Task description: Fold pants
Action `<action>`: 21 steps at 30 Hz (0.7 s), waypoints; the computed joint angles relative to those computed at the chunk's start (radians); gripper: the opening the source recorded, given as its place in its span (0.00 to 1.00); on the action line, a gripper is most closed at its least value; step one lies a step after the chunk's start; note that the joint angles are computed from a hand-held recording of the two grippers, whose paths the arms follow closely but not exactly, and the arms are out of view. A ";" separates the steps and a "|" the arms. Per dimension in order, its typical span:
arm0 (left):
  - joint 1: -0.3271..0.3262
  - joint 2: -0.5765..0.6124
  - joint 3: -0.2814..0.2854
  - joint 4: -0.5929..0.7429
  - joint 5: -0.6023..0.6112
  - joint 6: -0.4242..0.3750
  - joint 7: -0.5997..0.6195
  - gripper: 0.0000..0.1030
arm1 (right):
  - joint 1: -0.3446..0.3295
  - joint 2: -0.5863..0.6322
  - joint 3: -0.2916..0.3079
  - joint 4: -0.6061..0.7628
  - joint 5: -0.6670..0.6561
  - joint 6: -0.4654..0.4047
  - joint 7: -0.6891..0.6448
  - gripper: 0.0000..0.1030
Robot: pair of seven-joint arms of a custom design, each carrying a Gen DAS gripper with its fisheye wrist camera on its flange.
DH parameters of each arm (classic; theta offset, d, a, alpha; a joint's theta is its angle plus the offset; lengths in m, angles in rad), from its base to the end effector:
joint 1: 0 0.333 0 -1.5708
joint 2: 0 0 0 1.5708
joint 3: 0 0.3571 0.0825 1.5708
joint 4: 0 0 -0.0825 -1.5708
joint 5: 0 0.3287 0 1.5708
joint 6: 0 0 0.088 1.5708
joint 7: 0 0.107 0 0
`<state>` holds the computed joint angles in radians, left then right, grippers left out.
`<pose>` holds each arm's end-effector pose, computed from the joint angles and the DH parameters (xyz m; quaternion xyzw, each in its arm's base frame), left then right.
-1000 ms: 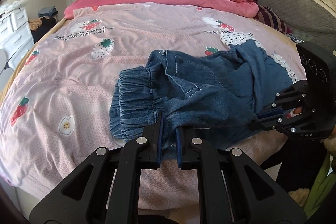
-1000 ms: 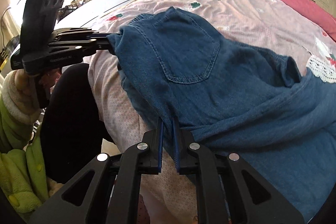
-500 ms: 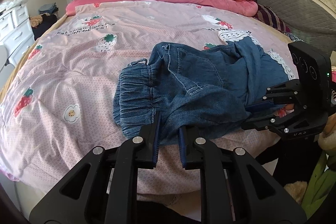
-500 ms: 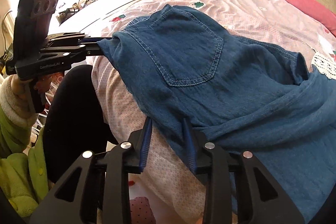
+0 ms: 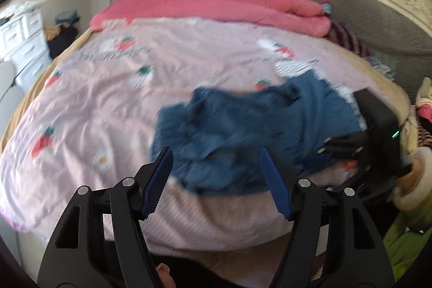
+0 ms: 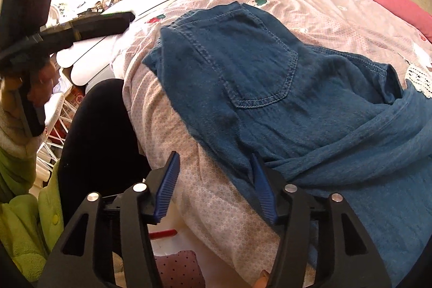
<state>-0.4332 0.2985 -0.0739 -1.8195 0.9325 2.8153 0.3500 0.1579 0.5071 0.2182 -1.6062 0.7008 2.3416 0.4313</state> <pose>0.5373 -0.3369 0.5083 -0.6229 0.6652 -0.3293 0.2473 0.6395 0.2325 0.4323 -0.9074 0.2512 0.0294 0.3357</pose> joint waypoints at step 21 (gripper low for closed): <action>-0.061 0.260 0.027 0.203 -0.383 -0.076 0.386 0.56 | 0.012 0.083 -0.051 0.212 -0.050 0.110 0.172 0.56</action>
